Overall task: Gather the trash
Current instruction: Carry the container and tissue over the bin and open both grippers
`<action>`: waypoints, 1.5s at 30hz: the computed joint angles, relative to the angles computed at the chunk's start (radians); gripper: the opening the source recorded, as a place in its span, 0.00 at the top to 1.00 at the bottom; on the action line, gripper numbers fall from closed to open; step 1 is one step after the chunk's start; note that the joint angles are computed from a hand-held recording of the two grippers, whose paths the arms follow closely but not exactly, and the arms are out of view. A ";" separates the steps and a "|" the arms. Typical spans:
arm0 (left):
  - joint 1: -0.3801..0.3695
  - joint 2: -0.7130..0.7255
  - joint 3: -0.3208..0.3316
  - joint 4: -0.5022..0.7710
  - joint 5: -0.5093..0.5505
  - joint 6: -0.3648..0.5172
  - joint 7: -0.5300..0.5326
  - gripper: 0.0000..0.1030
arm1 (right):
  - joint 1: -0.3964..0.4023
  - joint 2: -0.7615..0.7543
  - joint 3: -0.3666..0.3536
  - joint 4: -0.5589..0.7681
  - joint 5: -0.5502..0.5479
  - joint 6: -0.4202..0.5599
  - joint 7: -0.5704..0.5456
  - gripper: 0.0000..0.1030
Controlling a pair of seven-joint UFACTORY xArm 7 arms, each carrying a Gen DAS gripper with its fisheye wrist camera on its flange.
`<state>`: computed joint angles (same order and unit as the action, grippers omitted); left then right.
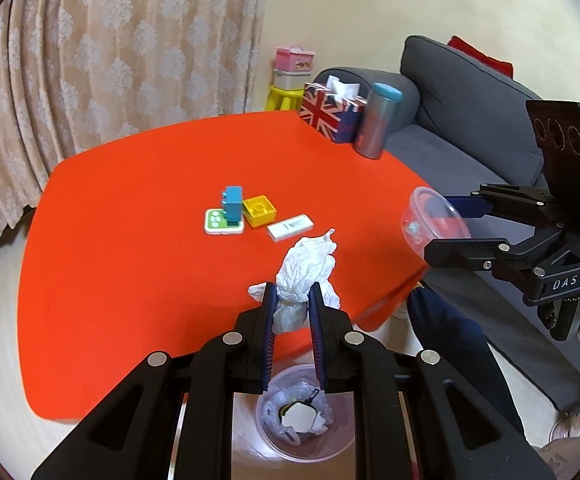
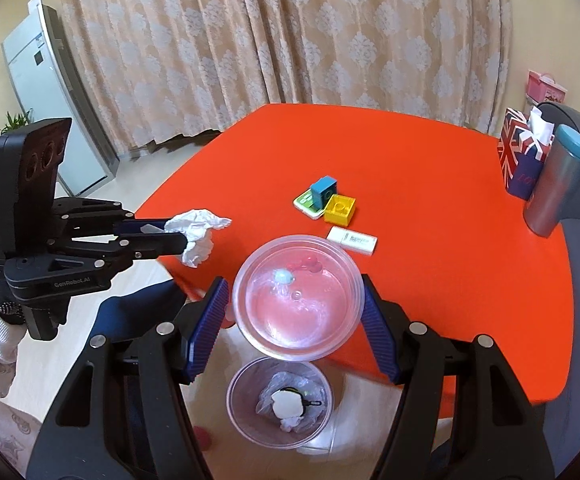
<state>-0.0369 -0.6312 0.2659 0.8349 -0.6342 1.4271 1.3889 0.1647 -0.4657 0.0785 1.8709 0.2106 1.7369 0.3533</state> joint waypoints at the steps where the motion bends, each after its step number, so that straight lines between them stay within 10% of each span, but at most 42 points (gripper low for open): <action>1: 0.004 -0.014 0.006 -0.010 0.006 0.011 0.005 0.84 | 0.002 -0.008 0.003 -0.004 0.003 0.003 0.005 0.38; 30: 0.102 -0.074 0.064 -0.115 0.081 0.074 0.067 0.84 | 0.087 -0.193 0.066 -0.279 0.095 -0.059 0.121 0.37; 34: 0.105 -0.075 0.063 -0.116 0.082 0.072 0.070 0.84 | 0.092 -0.203 0.063 -0.300 0.106 -0.077 0.122 0.13; 45: 0.104 -0.085 0.048 -0.140 0.096 0.066 0.071 0.84 | 0.064 -0.222 0.059 -0.292 0.065 -0.050 0.151 0.06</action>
<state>0.0673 -0.7163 0.3142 0.6944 -0.5378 1.4935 1.4602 0.2284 -0.6876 0.1376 1.5785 0.2754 1.6871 0.5046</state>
